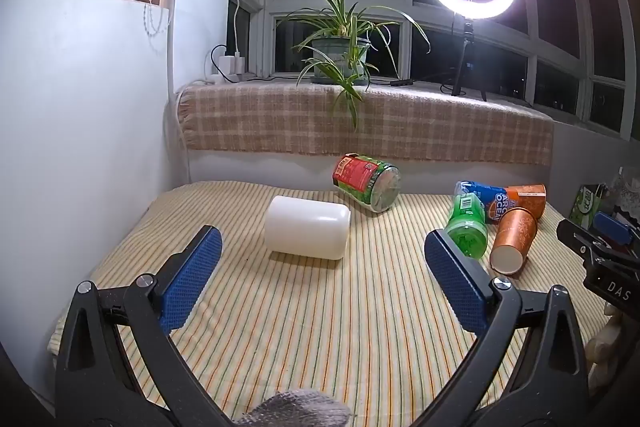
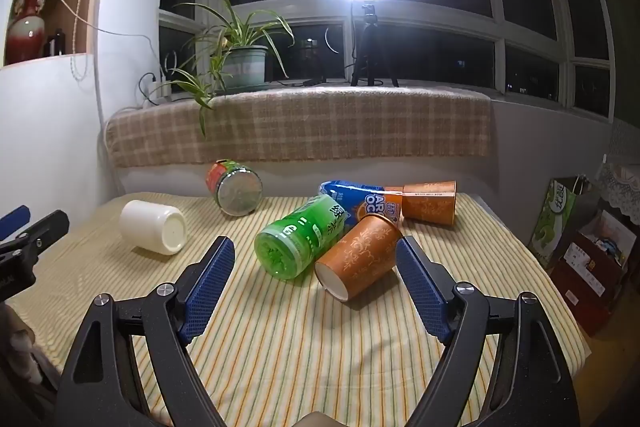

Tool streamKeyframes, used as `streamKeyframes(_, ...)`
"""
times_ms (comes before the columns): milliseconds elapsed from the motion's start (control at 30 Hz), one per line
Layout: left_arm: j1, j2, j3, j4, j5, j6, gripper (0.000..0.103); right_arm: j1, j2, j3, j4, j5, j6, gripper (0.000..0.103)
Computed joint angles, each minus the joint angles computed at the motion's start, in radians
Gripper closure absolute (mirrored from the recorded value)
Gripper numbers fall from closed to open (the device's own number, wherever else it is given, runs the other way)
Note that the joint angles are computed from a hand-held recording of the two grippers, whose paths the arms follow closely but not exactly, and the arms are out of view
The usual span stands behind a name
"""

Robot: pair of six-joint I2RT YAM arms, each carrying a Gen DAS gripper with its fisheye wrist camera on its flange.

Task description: Flip cup upright

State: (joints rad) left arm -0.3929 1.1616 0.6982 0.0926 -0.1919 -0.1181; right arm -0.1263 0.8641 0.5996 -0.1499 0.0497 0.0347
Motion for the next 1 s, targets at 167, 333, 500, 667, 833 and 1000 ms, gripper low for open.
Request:
streamKeyframes(167,-0.002,0.003,-0.002,0.008,-0.006,-0.003,0.0,0.001,0.001,0.001,-0.001,-0.004,0.004,0.02)
streamKeyframes(333,0.001,0.002,-0.001,0.003,0.003,-0.003,0.0,-0.001,0.0,0.002,-0.003,-0.005,0.005,0.02)
streamKeyframes(500,0.001,0.001,0.0,0.002,0.003,-0.004,0.0,-0.001,0.004,0.001,-0.003,-0.007,0.008,0.02)
streamKeyframes(667,0.001,0.001,-0.001,0.002,0.004,-0.004,0.0,-0.005,0.005,-0.01,0.008,-0.012,0.006,0.02)
streamKeyframes(833,0.002,0.001,0.0,0.001,0.005,-0.005,0.0,-0.002,0.007,-0.005,0.002,-0.01,0.01,0.02)
streamKeyframes(1000,0.002,0.001,0.0,0.001,0.005,-0.005,0.0,-0.005,0.007,0.0,-0.003,-0.014,0.01,0.02)
